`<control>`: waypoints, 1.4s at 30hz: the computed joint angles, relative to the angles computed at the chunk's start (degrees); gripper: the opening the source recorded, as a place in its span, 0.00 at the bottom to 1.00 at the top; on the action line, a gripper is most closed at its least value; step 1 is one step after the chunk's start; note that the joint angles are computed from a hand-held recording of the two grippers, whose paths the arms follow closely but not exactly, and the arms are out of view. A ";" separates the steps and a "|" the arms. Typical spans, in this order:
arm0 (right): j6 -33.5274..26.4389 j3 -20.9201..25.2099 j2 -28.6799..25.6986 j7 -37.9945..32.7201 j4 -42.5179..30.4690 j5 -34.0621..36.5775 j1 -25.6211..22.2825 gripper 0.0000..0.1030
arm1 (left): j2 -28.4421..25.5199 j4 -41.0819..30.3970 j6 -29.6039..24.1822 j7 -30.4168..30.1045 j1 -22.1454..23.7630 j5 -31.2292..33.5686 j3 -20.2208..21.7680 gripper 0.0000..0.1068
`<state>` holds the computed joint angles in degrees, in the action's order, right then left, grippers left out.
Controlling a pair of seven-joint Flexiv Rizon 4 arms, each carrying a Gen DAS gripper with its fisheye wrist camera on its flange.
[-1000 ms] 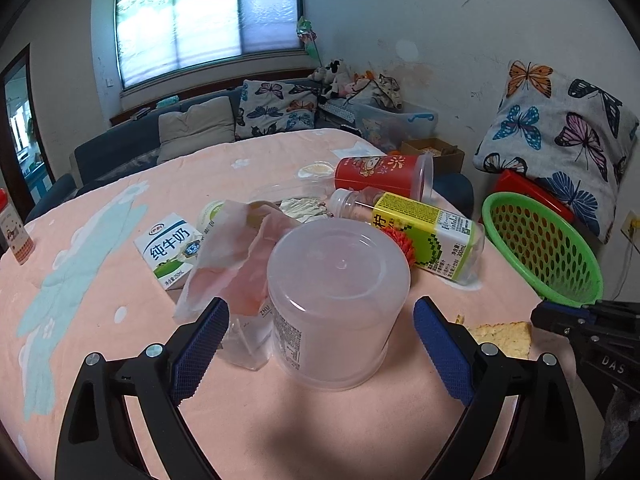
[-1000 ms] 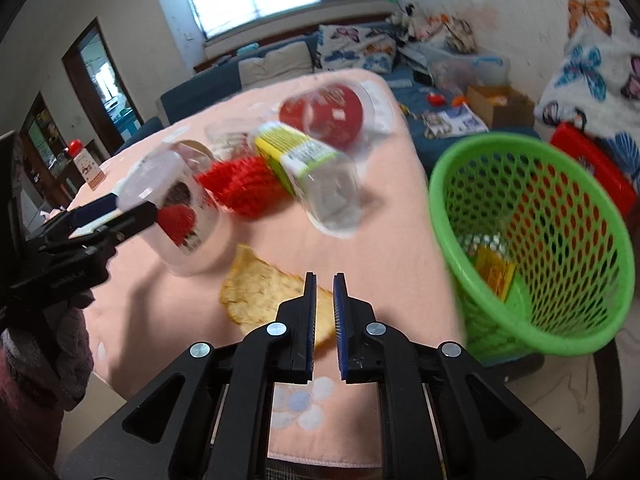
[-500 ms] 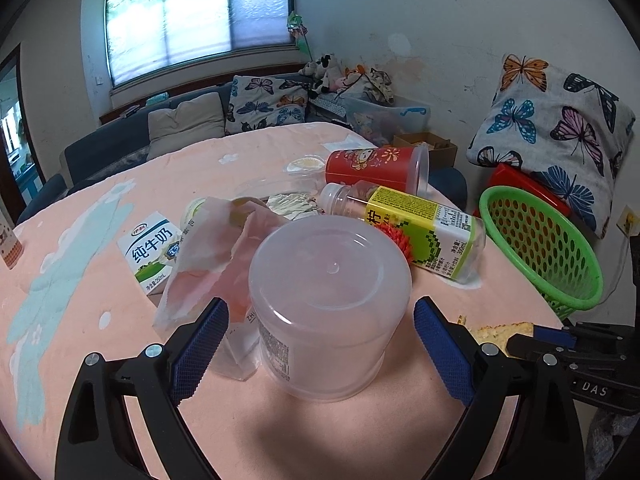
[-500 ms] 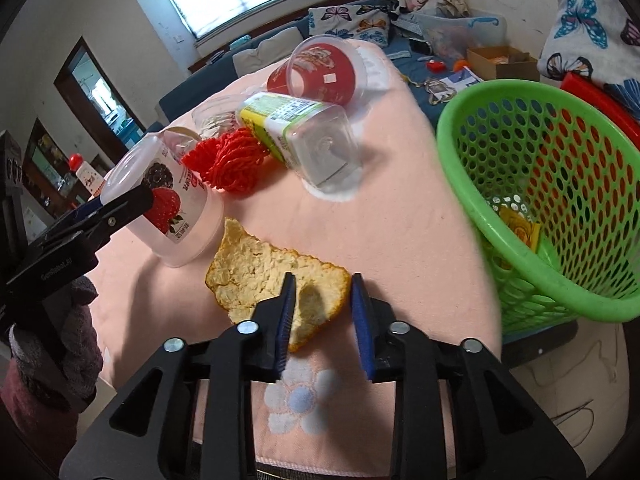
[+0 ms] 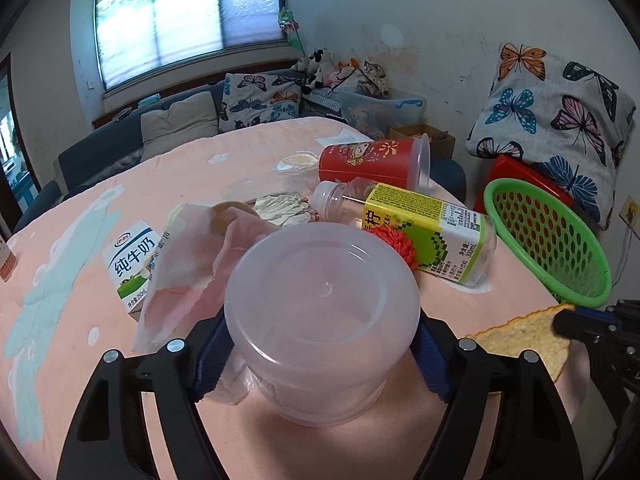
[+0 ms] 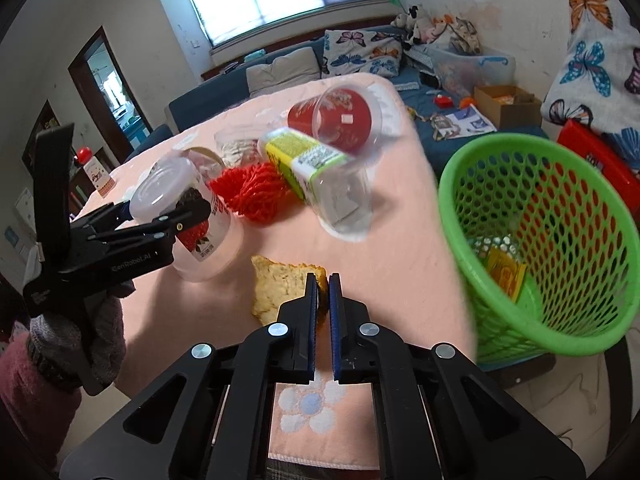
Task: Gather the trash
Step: 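Lift the bread crust with the right tool while the left tool grasps the clear tub, then carry the bread crust over the green basket and open the right tool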
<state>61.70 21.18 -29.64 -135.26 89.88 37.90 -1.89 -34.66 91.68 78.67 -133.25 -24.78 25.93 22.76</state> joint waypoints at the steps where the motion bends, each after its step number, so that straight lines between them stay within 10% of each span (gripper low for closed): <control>1: -0.39 0.03 0.07 -0.13 -0.28 0.07 -0.27 0.06 | -0.03 -0.10 -0.04 -0.25 -0.29 0.24 0.31 0.71; 23: 11.66 -10.43 -7.76 17.24 -7.63 -18.05 0.93 0.06 | 3.66 -4.87 1.19 2.80 -0.03 3.94 -4.99 0.70; 42: 9.27 -5.13 -12.81 23.90 -10.65 -27.51 -4.89 0.10 | -3.20 -13.73 0.81 17.29 0.16 -8.46 -8.93 0.70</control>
<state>70.96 16.06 -42.45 -111.36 79.23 10.38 -6.79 -37.86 77.95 79.48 -115.96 -24.61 17.47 13.84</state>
